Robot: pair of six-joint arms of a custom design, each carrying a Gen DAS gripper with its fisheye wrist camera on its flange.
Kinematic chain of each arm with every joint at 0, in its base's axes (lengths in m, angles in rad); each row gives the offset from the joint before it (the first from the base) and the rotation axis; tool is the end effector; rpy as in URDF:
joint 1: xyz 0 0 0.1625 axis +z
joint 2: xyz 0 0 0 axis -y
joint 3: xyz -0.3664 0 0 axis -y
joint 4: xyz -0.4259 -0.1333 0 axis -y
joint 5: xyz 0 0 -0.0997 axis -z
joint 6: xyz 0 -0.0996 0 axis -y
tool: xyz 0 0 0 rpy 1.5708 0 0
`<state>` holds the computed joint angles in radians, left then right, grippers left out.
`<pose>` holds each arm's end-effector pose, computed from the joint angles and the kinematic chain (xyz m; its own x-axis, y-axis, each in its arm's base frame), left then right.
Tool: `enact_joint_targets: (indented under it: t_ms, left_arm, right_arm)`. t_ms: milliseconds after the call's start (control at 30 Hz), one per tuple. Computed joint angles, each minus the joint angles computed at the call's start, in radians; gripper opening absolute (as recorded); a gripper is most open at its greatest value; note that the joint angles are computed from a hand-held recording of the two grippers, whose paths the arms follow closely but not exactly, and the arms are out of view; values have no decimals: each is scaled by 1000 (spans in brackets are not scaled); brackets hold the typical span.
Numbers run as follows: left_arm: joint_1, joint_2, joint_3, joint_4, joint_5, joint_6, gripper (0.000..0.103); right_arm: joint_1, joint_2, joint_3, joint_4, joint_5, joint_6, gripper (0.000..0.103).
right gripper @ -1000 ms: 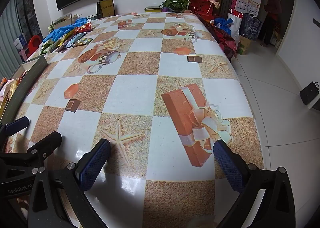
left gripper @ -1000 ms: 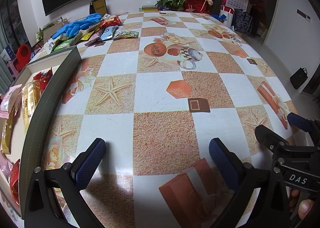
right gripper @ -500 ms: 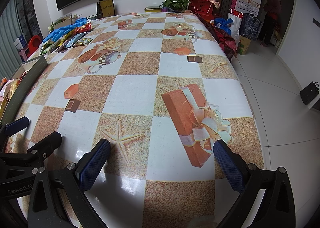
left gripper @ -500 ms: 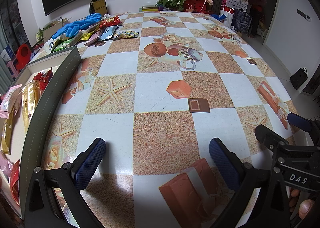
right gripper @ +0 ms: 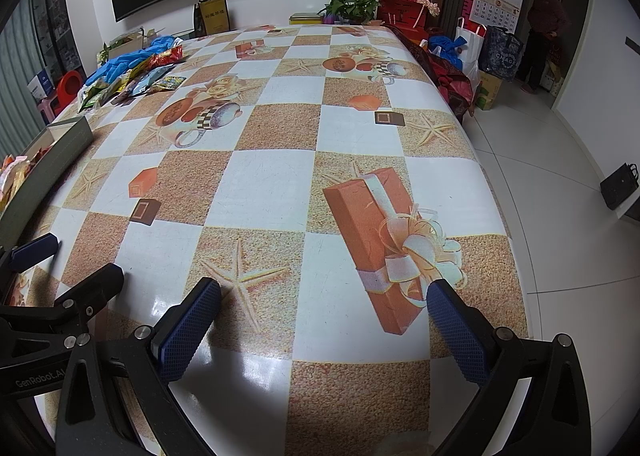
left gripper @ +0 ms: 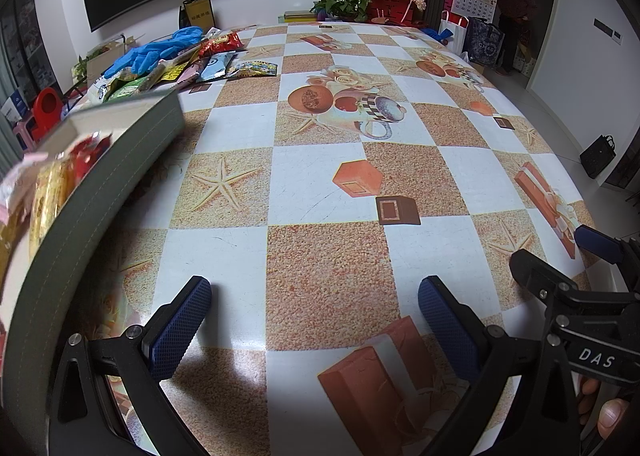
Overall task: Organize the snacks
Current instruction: 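Tip the white tray over to spill the snacks onto the table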
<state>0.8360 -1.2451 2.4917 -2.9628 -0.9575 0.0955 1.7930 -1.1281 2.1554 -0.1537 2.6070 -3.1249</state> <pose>-0.1022 -0.3974 0.0398 -0.5964 0.5542 -0.5807 0.7235 0.6844 -0.0899 0.1199 -0.3147 0.0261 -0.6215 0.4390 0.6489 -0.1586 0.7406 -0.6530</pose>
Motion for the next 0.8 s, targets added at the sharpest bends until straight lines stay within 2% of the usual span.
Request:
enact_joint_targets:
  t_ms: [800]
  left_arm:
    - [8,8,-4,-9,-2,10,103]
  right_arm:
    - [1,1,-2,3,0,2,103]
